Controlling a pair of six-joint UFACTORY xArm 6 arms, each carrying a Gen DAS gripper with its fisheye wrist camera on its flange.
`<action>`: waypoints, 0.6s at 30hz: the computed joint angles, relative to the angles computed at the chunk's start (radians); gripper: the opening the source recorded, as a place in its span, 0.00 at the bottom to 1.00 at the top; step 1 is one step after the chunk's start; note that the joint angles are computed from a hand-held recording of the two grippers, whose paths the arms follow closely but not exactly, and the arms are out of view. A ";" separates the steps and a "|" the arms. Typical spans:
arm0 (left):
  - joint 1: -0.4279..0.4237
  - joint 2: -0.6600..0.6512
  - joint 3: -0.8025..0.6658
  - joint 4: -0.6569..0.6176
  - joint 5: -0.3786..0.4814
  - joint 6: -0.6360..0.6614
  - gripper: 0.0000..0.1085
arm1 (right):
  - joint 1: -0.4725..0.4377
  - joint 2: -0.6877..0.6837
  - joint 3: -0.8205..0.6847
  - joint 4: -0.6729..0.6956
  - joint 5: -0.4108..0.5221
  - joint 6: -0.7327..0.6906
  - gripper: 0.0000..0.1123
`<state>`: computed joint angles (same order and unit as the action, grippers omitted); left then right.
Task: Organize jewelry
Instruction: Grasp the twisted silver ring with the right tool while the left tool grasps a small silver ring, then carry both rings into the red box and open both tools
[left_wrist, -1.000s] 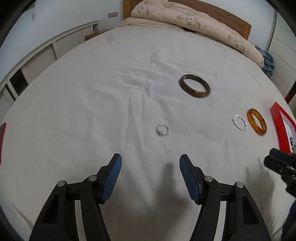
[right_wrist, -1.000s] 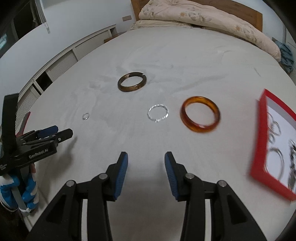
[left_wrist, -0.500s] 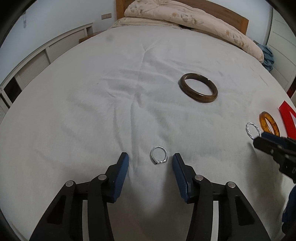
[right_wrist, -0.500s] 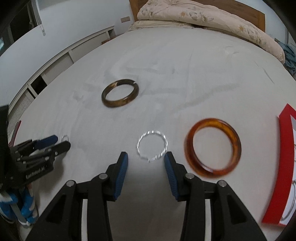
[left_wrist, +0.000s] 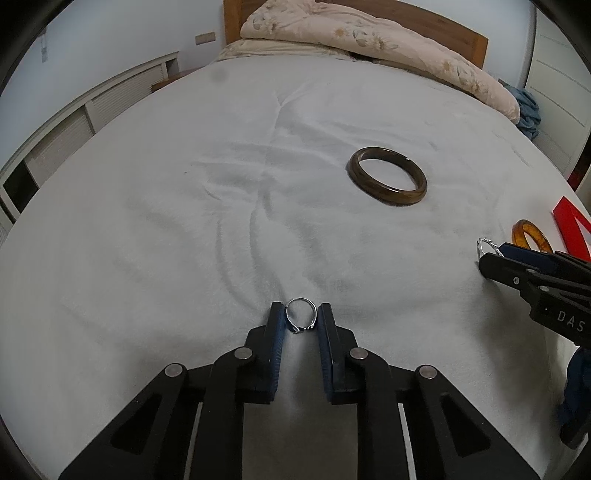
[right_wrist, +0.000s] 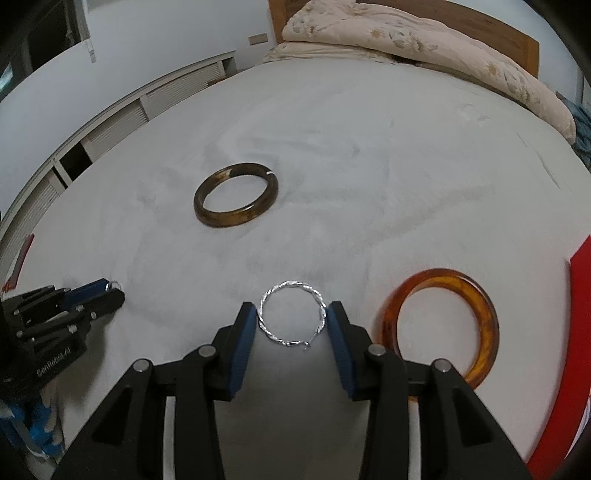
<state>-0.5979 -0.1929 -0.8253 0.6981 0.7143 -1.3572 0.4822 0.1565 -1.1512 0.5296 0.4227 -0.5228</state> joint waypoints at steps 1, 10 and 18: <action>0.001 -0.002 0.002 -0.001 -0.004 -0.003 0.16 | -0.002 -0.002 0.001 0.008 0.004 -0.012 0.33; -0.020 -0.057 0.023 -0.024 0.022 -0.009 0.16 | -0.008 -0.100 0.061 0.103 0.048 -0.097 0.33; -0.083 -0.022 -0.079 -0.023 0.076 0.013 0.16 | -0.059 -0.277 0.168 0.164 0.077 -0.129 0.33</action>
